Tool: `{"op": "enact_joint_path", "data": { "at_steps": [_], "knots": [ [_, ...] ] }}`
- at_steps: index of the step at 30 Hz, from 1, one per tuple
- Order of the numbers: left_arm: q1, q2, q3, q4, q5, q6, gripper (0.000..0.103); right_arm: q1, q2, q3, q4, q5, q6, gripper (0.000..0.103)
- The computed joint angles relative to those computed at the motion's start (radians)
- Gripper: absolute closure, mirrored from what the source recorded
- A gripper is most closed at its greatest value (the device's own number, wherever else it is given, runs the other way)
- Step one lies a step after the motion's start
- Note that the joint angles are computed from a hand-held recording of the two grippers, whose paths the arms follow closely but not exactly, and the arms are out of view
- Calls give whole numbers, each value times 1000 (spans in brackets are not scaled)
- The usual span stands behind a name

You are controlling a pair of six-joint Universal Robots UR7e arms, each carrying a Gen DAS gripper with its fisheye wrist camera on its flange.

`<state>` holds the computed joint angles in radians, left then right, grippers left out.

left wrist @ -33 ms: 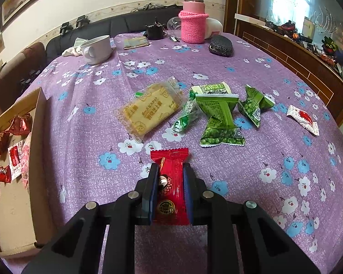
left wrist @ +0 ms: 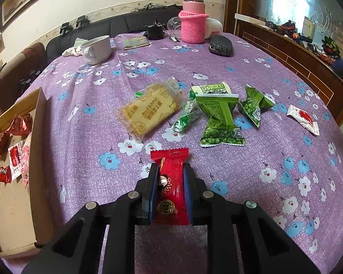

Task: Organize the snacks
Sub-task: 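Lift the red packet with the left tool while the right tool lifts the white packet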

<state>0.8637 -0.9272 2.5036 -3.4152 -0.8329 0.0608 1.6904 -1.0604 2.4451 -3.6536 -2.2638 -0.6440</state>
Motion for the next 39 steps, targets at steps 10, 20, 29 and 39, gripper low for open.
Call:
{"op": "enact_joint_path", "data": {
  "at_steps": [10, 20, 29, 39],
  "knots": [
    [0, 1, 1, -2, -2, -2, 84, -102, 95, -26, -34, 54, 52, 45],
    [9, -6, -2, -7, -17, -12, 86, -58, 159, -4, -120, 55, 152, 78],
    [32, -35, 5, -68, -44, -31, 86, 137, 250, -115, -139, 93, 396, 77],
    [-41, -33, 65, -358, 189, 48, 86, 200, 513, -259, -343, 111, 340, 77]
  ]
}}
